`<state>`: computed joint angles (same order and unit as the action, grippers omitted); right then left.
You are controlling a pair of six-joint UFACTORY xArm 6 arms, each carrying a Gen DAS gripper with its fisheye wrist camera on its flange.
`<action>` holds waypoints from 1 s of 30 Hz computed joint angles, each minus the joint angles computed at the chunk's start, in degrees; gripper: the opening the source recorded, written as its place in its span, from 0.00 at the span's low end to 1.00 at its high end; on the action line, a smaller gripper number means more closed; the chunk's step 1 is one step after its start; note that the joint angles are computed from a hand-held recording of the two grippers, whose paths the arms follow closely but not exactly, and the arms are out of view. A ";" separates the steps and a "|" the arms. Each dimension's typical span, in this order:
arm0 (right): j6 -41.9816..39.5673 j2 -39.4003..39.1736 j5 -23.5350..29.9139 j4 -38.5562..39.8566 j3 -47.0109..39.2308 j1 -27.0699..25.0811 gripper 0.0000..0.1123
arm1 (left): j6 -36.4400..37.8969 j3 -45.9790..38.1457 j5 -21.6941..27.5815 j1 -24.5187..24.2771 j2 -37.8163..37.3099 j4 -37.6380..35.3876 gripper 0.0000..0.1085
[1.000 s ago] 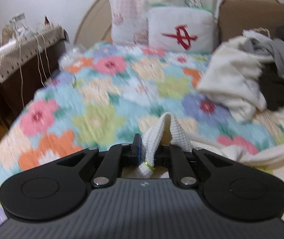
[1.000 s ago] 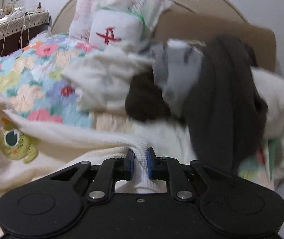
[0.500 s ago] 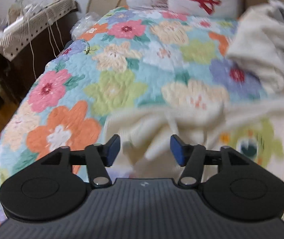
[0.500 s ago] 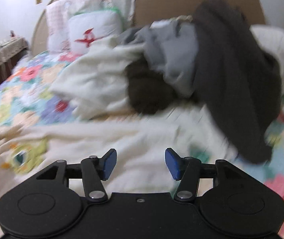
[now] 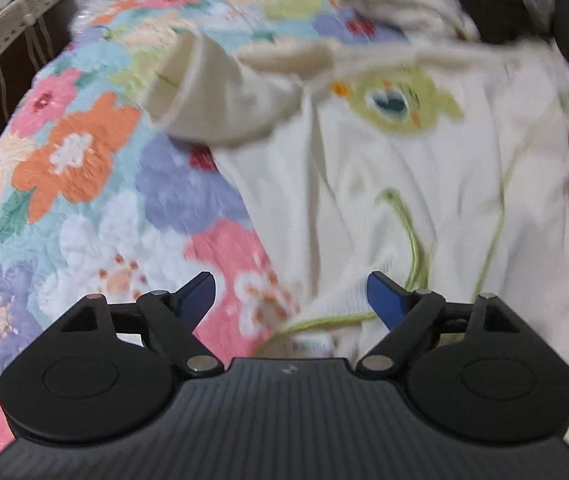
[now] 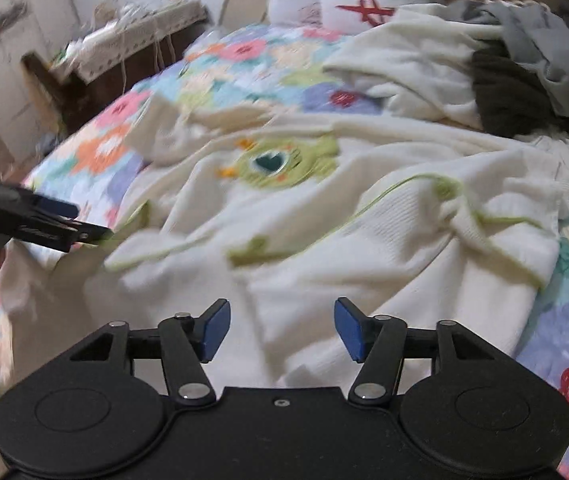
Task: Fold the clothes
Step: 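Release and regrasp the blanket's green-piped edge with the left gripper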
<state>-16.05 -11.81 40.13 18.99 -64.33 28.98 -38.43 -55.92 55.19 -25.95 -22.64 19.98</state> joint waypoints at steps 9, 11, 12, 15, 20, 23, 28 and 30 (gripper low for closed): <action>4.42 -10.14 4.94 -0.08 9.80 -0.09 0.59 | -2.85 3.06 0.19 -1.90 -4.79 0.39 0.76; 5.83 -10.64 4.52 -1.01 10.47 0.38 0.59 | -3.35 4.32 1.38 -1.84 -7.28 0.31 0.76; 6.81 -10.43 4.06 -1.54 10.26 1.02 0.59 | -3.65 4.83 2.04 -1.87 -8.25 0.35 0.76; 6.64 -8.98 2.30 -0.23 8.62 3.86 0.59 | -5.20 5.95 3.91 -2.38 -10.38 3.33 0.69; 11.02 -5.31 0.08 -7.95 4.63 10.27 0.59 | -4.12 9.39 -3.38 -1.54 -13.43 6.08 0.66; 13.95 -5.01 0.78 -10.63 4.34 11.65 0.59 | -1.99 9.52 -7.71 -0.10 -12.34 2.93 0.67; 16.96 -6.33 2.46 -10.50 6.04 10.94 0.59 | 1.22 7.47 -12.35 0.10 -6.59 2.68 0.61; 18.64 -6.94 2.50 -12.19 6.71 10.62 0.59 | 3.23 8.32 -15.19 1.37 -5.85 -1.40 0.15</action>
